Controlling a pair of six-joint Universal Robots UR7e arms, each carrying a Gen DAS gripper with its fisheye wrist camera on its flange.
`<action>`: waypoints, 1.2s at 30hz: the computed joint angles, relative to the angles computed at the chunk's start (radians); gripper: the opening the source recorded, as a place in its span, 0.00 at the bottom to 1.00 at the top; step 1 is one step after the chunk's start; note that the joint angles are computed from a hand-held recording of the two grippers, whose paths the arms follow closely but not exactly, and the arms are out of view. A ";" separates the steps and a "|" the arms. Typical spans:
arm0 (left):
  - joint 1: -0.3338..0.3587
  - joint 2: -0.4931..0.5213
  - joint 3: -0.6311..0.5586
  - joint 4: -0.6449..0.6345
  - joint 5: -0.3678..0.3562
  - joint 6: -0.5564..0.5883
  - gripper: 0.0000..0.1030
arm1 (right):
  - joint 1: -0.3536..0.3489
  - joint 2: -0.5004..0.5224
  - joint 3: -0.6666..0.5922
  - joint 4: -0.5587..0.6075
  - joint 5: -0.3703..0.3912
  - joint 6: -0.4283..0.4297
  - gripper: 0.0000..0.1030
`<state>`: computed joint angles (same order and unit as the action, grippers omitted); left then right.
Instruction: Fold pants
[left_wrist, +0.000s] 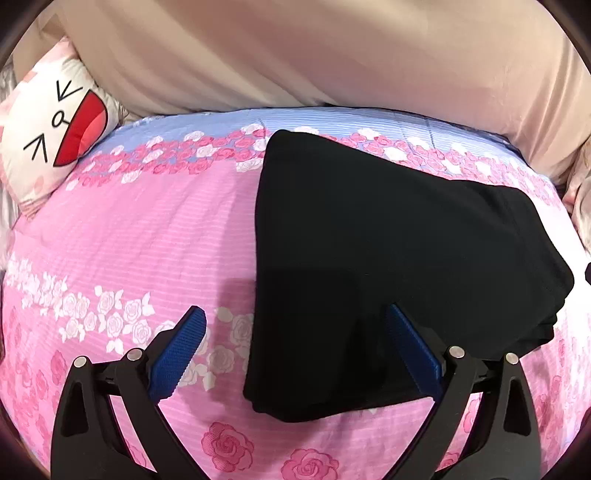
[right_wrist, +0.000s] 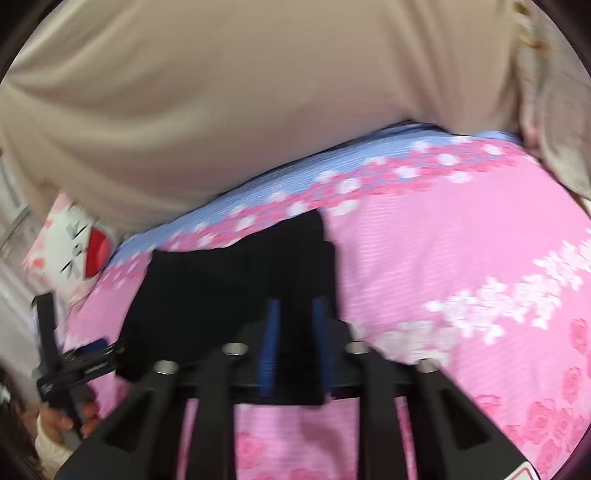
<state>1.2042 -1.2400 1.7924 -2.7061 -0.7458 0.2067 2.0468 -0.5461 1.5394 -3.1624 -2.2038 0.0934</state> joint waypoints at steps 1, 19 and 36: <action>-0.001 0.011 -0.001 -0.010 0.022 0.011 0.93 | -0.010 0.030 -0.031 0.057 -0.037 -0.002 0.04; 0.075 -0.092 0.027 0.199 -0.130 -0.118 0.90 | -0.045 -0.007 0.060 0.028 -0.006 0.022 0.34; 0.070 -0.087 0.029 0.102 -0.108 0.033 0.68 | -0.040 -0.054 0.169 -0.068 0.037 0.056 0.33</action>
